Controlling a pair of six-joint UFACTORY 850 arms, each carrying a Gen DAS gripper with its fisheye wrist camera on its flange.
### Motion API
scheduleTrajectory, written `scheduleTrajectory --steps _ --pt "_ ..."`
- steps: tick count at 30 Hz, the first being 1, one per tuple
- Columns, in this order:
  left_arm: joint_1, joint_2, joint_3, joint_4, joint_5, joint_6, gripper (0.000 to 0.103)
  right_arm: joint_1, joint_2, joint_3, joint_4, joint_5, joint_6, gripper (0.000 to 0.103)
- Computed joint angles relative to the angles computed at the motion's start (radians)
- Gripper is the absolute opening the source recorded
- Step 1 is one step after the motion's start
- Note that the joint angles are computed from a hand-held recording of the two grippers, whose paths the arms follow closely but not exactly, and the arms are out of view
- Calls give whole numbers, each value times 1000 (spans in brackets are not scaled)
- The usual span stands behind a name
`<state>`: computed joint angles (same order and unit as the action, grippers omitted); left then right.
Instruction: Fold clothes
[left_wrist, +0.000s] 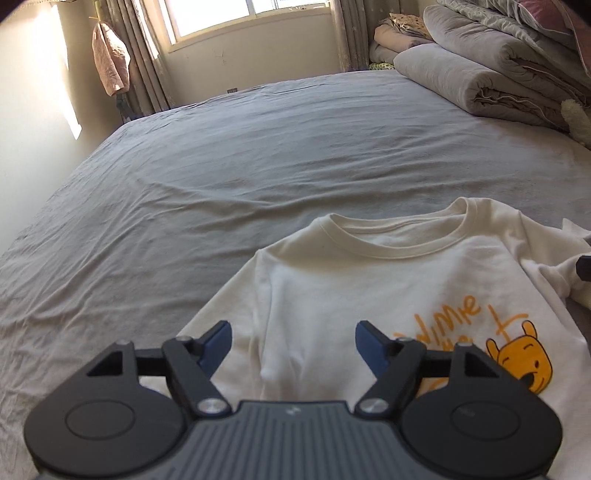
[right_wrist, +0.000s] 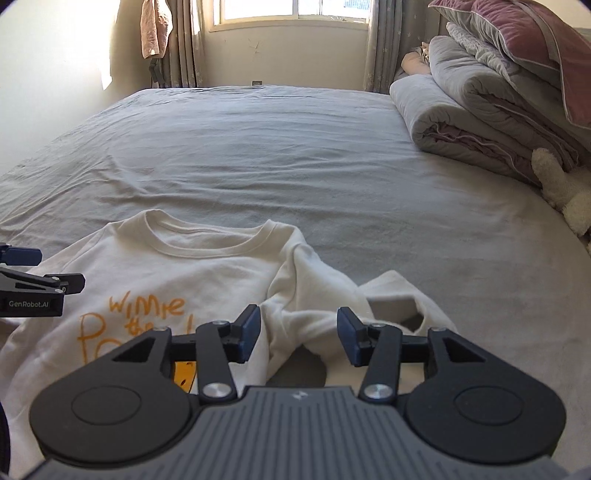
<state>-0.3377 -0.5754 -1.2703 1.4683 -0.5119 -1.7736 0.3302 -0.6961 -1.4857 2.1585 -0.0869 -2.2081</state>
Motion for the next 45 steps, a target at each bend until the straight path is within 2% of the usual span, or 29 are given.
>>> scheduleTrajectory --steps 5,7,11,16,22,31,39,43,45 --pt "-8 89 101 -70 68 -14 75 -9 52 84 -359 -37 407 50" --pt "-15 114 133 -100 74 -10 75 -14 76 119 -436 -49 497 50" --pt "-28 165 195 -156 92 -4 75 -11 115 181 -459 -57 527 50" --pt "-45 228 278 -223 123 -14 75 -14 178 284 -354 -83 447 50" --pt "-68 285 371 -268 157 -95 75 -17 224 367 -312 -108 432 50" --pt "-102 337 466 -193 221 -322 75 -24 280 468 -260 -144 422 50" --pt "-120 383 534 -9 283 -605 73 -34 336 566 -61 -189 248 53" --pt "-135 406 574 214 294 -872 69 -41 371 629 60 -244 158 54" --pt "-143 416 593 328 286 -1009 62 -43 389 663 110 -278 131 54"
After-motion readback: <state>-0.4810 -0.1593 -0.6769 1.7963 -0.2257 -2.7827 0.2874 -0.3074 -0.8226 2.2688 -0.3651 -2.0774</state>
